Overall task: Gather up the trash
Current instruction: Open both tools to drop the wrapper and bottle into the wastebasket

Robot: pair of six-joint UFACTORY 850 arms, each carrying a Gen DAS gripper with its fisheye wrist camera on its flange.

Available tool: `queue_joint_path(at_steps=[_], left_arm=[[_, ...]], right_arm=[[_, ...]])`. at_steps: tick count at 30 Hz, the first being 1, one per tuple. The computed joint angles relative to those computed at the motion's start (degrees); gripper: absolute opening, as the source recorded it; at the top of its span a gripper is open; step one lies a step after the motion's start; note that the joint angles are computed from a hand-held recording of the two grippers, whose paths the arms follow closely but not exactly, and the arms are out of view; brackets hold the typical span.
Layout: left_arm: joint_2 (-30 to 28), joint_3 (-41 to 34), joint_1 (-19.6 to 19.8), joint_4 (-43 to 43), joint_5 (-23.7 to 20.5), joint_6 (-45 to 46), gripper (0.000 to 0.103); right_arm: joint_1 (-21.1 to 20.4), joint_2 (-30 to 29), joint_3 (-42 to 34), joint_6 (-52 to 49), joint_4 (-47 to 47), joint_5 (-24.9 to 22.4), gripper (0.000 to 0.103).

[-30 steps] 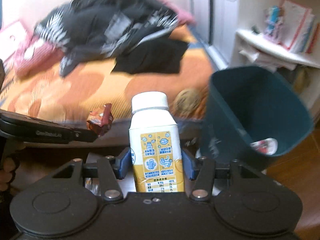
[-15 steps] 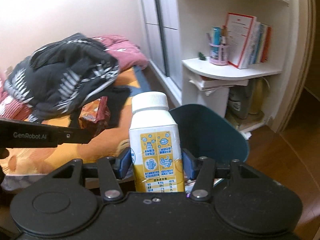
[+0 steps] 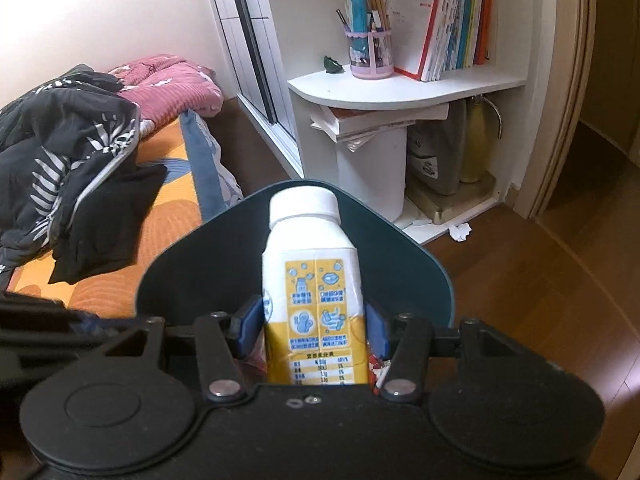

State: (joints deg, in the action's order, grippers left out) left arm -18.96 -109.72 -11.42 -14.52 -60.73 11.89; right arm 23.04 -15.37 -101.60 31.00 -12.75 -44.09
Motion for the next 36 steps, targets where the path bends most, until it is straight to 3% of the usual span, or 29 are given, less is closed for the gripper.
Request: queue_joint_path(at_steps=[7,18,24,28,36], left_arm=[[-2.6,-0.1,-0.9,0.9,-1.8,-1.3,0.005],[-0.9,2.2,0.3,-1.7,-0.8,-1.3,0.006],[1.8,3.4,1.2,-2.7,-1.2,-0.5,0.014],[4.5,5.1,2.3,-3.5,-0.8,-0.1,0.031],[10.5,8.7,5.8,-5.2,-1.4,1.1,0.032]], right_arm=[[-1.0,-2.4,-1.5,-0.8,1.4,-1.1,0.053],[-0.4,-2.0,-2.3,-1.3,2.1,-3.5,0.053],[0.4,0.3,-2.0,-2.9,3.5,-4.4,0.054],[1.7,2.4,-1.6,-3.9,3.7,-4.7,0.054],[4.4,5.6,-1.8,-4.0,3.9,-4.6,0.054]])
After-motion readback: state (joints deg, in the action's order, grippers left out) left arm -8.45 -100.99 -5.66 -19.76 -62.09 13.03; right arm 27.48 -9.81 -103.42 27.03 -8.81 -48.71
